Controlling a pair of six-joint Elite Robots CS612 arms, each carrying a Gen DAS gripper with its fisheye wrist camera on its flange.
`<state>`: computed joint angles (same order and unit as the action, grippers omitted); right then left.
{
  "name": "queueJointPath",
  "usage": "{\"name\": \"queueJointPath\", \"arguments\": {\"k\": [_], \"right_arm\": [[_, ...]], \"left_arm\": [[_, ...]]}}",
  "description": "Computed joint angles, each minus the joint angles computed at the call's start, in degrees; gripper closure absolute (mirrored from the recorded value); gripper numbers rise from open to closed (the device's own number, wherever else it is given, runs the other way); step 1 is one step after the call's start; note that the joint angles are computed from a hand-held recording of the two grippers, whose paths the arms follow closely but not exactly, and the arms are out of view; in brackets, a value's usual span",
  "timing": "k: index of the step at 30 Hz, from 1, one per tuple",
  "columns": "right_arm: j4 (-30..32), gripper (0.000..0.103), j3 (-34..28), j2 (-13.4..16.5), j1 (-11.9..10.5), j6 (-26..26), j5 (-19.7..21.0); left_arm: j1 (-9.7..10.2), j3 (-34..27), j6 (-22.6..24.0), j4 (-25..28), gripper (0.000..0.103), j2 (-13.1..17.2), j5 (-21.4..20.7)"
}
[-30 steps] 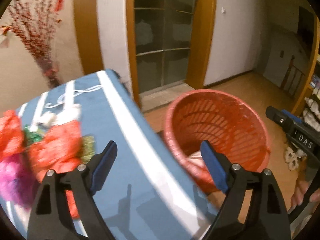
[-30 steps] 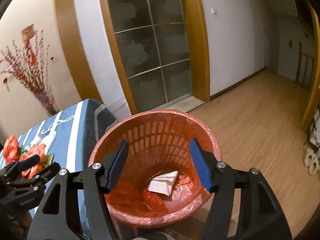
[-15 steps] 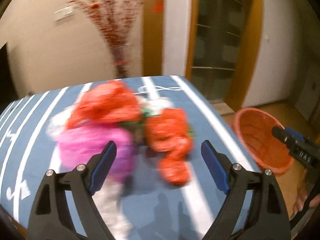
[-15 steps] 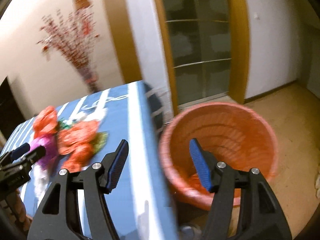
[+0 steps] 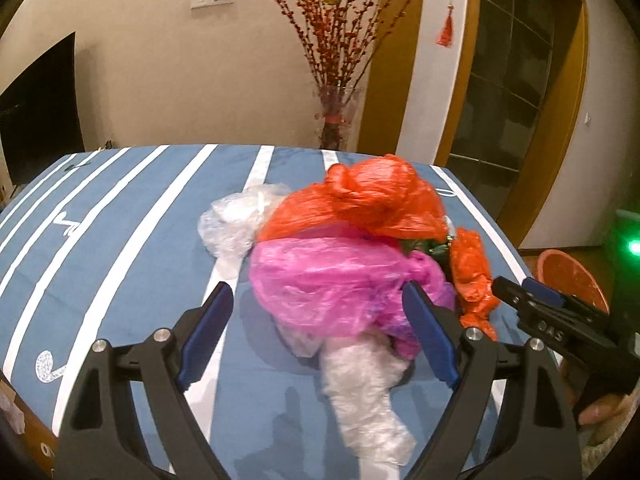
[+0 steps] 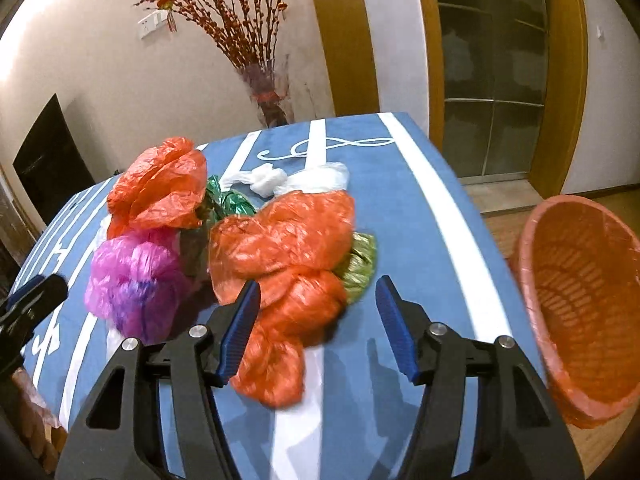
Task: Collect trash
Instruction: 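Grasp the pink bag with the left tool while the right tool grasps an orange-red bag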
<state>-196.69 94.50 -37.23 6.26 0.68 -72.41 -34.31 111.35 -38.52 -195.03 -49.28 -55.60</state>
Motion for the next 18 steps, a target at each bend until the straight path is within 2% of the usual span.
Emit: {"name": "queueJointPath", "arguments": {"k": [7, 8, 11, 14, 18], "right_arm": [[6.08, 0.044, -2.56, 0.96, 1.13, -1.51, -2.0], [6.5, 0.054, -2.71, 1.04, 1.22, -1.9, -2.1], [7.18, 0.072, -2.65, 0.97, 1.17, -2.67, -1.65], [6.08, 0.075, -1.51, 0.46, 0.77, -3.27, -1.14], [3.14, 0.076, 0.49, -0.33, -0.01, -2.74, -1.15]], "left_arm": [[0.93, -0.09, -0.51, -0.41, 0.019, 0.63, -1.38], [1.05, -0.25, -0.57, -0.29, 0.019, 0.74, -1.67], [1.18, -0.45, -0.6, -0.42, 0.019, 0.99, -2.77], [1.14, -1.07, -0.21, -0.23, 0.019, 1.28, -3.54], [1.06, -2.14, 0.11, 0.1, 0.019, 1.67, -5.14]]}}
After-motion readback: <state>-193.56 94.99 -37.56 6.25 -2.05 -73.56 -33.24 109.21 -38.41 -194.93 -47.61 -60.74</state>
